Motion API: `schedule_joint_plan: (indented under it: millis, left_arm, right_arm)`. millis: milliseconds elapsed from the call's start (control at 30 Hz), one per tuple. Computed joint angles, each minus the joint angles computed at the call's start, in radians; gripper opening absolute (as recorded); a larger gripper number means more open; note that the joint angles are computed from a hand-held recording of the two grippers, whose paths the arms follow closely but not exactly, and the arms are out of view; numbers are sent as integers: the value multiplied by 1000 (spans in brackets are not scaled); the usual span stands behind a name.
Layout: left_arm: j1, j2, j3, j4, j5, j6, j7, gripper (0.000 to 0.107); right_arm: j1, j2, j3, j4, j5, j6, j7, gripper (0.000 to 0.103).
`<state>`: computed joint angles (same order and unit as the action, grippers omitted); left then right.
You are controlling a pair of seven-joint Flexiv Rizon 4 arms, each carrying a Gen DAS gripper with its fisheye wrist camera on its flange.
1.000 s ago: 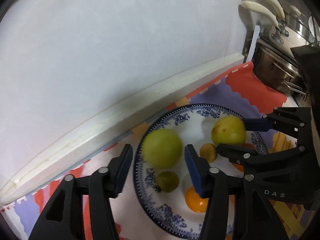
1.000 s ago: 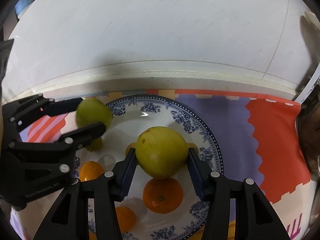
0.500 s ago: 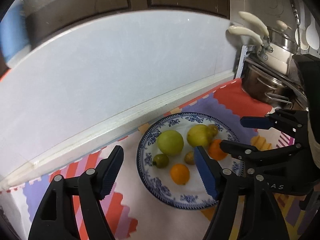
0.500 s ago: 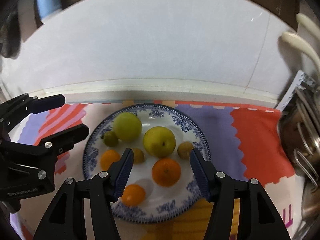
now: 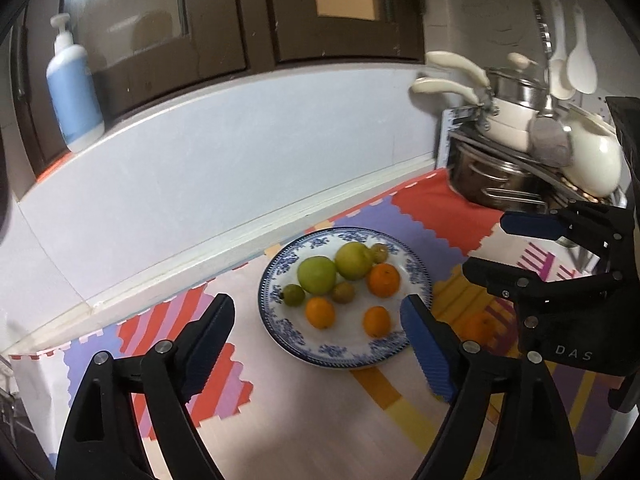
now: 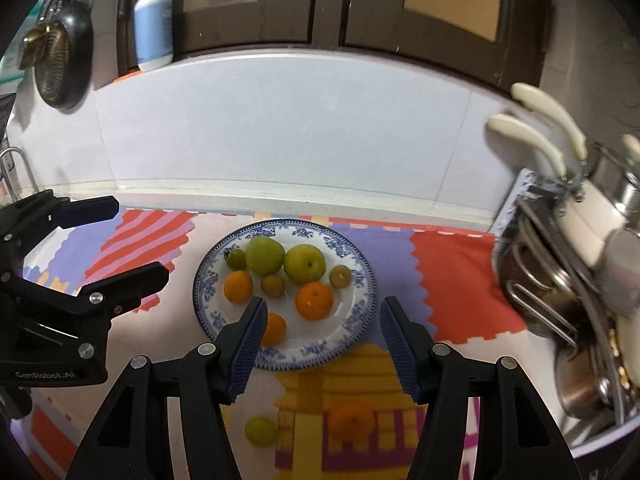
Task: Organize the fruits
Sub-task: 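Open both grippers on the plate and withdraw them toward the last fruits, then grasp a small green lime with the left gripper while the right gripper grasps a mandarin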
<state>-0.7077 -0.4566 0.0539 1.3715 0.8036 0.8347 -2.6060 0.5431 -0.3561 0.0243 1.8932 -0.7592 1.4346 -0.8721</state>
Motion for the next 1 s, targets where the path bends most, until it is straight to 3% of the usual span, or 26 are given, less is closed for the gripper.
schedule_joint_plan:
  millis: [133,400,767,933,1000]
  left_arm:
    - [-33,8,-7,-2,22,-21,-21,88]
    - [-33,-13,-37,21,-28,24,-23,88]
    - [-24,-112,-23,25,-150,157,67,86]
    - [-18,-155,-11,29,-222,223,136,81]
    - [-15,-172,-7,29,-254,243,160,75]
  right_arm:
    - [15,67,-44,83,-93,33,89,59]
    - [-58,131,6,181,-164,34,162,59]
    - [-101,101,44,228,-96,5,134,59]
    - [-100,72,55,228,-26,-2,85,59]
    - [-98,57,57,223,1,-1,64,59]
